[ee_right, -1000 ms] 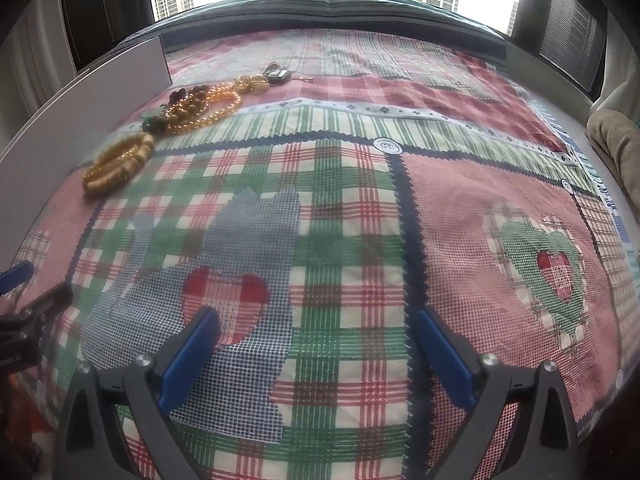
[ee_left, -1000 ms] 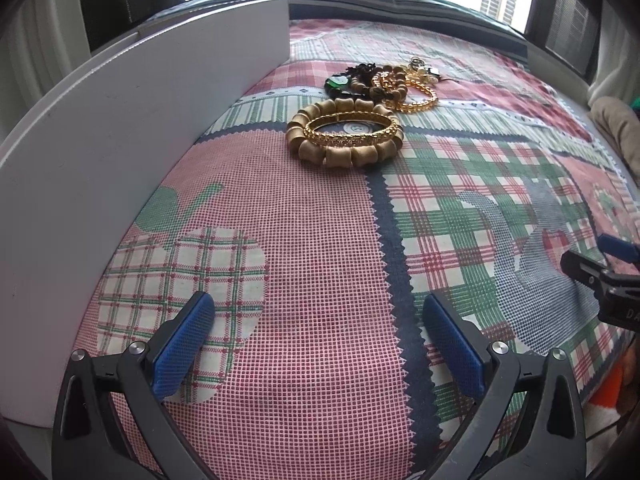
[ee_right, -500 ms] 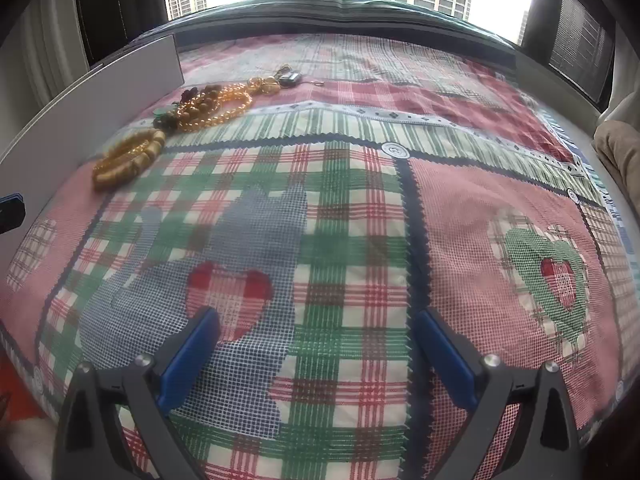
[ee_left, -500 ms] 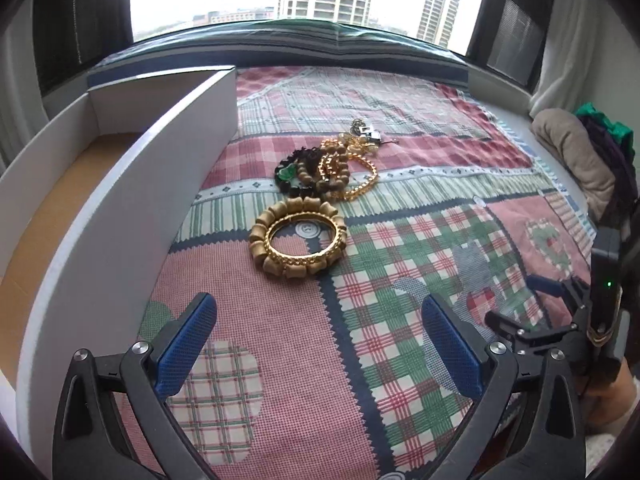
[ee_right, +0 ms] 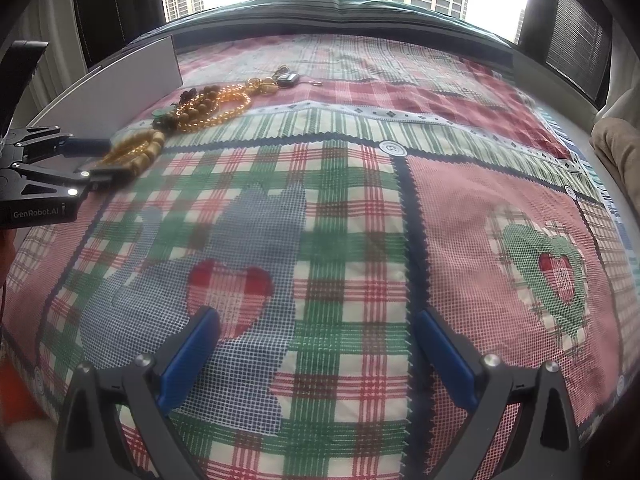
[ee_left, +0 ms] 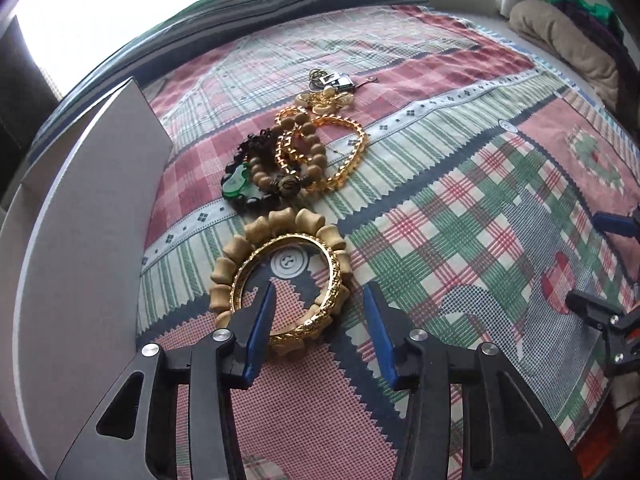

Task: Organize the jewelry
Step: 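Close the left gripper on the gold bangle's rim, then lift the gold bangle off the wooden bangle with the left gripper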

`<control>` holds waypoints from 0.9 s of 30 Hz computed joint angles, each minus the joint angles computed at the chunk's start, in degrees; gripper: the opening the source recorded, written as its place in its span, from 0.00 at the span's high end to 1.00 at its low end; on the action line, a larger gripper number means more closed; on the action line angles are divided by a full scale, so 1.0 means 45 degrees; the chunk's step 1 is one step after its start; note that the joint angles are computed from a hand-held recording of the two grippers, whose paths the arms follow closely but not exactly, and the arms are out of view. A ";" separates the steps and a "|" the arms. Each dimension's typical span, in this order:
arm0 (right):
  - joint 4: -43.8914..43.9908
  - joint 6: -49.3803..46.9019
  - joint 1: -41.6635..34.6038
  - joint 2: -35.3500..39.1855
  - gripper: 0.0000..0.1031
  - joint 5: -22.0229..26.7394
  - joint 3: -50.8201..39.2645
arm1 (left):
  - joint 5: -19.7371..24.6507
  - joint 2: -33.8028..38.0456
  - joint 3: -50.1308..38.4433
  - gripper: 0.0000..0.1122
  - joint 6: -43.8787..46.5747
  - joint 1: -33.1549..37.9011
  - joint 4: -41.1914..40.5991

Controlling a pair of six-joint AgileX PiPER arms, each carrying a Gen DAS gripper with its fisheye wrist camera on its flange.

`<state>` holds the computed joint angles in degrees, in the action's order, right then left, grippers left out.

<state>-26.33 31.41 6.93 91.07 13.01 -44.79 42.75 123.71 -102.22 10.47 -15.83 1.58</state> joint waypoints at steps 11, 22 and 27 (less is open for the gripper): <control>0.0056 -0.0058 0.0002 -0.0017 0.02 0.0026 -0.0004 | -0.0629 -0.1756 0.2052 0.90 0.0452 0.1627 -0.4250; 0.0293 -0.0209 0.0047 0.0153 0.02 0.0306 -0.0282 | -0.2181 -0.3231 0.5564 0.90 0.2459 0.1229 -0.5823; 0.0515 -0.0377 0.0056 0.0154 0.02 0.0457 -0.0327 | -0.1673 -0.3154 0.5413 0.98 0.2917 0.1681 -0.6783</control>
